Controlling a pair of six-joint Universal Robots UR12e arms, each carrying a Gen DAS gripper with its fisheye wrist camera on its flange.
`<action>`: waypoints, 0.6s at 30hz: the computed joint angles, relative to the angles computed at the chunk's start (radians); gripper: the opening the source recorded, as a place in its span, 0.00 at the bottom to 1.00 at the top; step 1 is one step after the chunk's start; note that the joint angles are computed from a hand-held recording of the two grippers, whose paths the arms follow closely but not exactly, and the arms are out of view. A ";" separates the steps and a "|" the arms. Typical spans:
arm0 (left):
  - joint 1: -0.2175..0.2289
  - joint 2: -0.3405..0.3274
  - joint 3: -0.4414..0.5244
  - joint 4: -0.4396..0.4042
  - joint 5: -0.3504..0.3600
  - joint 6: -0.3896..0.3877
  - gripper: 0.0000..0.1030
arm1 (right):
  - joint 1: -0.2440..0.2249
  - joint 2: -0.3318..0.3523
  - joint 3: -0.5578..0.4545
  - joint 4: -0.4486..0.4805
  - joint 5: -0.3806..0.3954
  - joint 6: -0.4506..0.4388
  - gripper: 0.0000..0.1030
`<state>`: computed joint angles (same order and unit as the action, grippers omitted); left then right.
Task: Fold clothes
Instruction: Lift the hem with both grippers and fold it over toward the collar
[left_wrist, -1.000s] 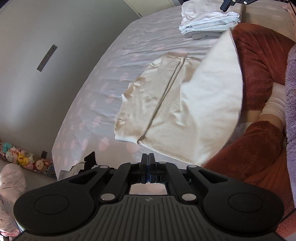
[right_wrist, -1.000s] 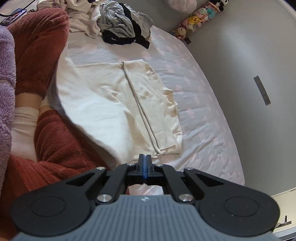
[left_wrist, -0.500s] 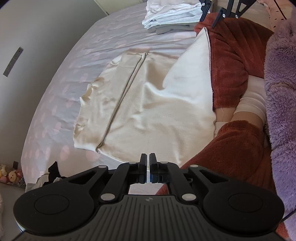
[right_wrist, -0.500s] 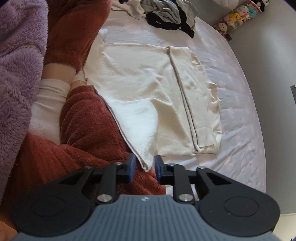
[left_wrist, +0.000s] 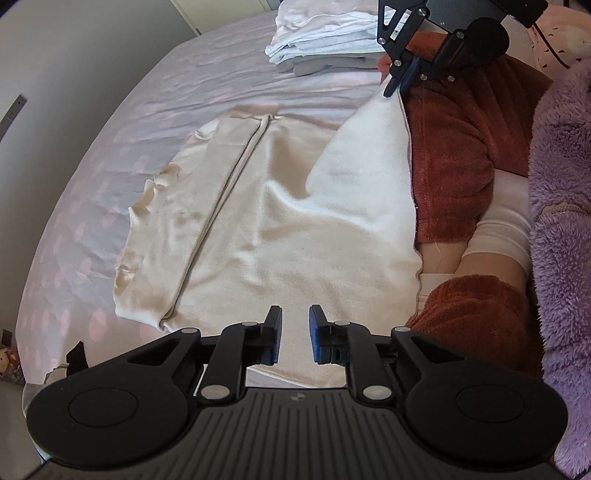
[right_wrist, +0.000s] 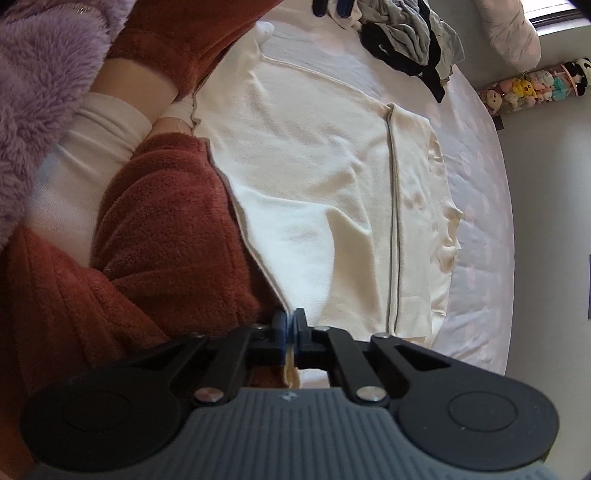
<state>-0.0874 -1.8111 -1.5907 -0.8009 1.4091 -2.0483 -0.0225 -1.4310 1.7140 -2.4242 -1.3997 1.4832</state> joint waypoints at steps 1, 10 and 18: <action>-0.001 -0.004 0.002 -0.001 0.001 -0.001 0.18 | 0.000 0.005 -0.011 0.008 0.007 0.017 0.04; 0.001 -0.053 0.054 -0.025 -0.011 -0.055 0.20 | 0.008 0.108 -0.140 -0.016 0.047 0.195 0.04; 0.002 -0.096 0.099 -0.080 -0.033 -0.079 0.36 | 0.025 0.237 -0.252 -0.053 0.015 0.325 0.04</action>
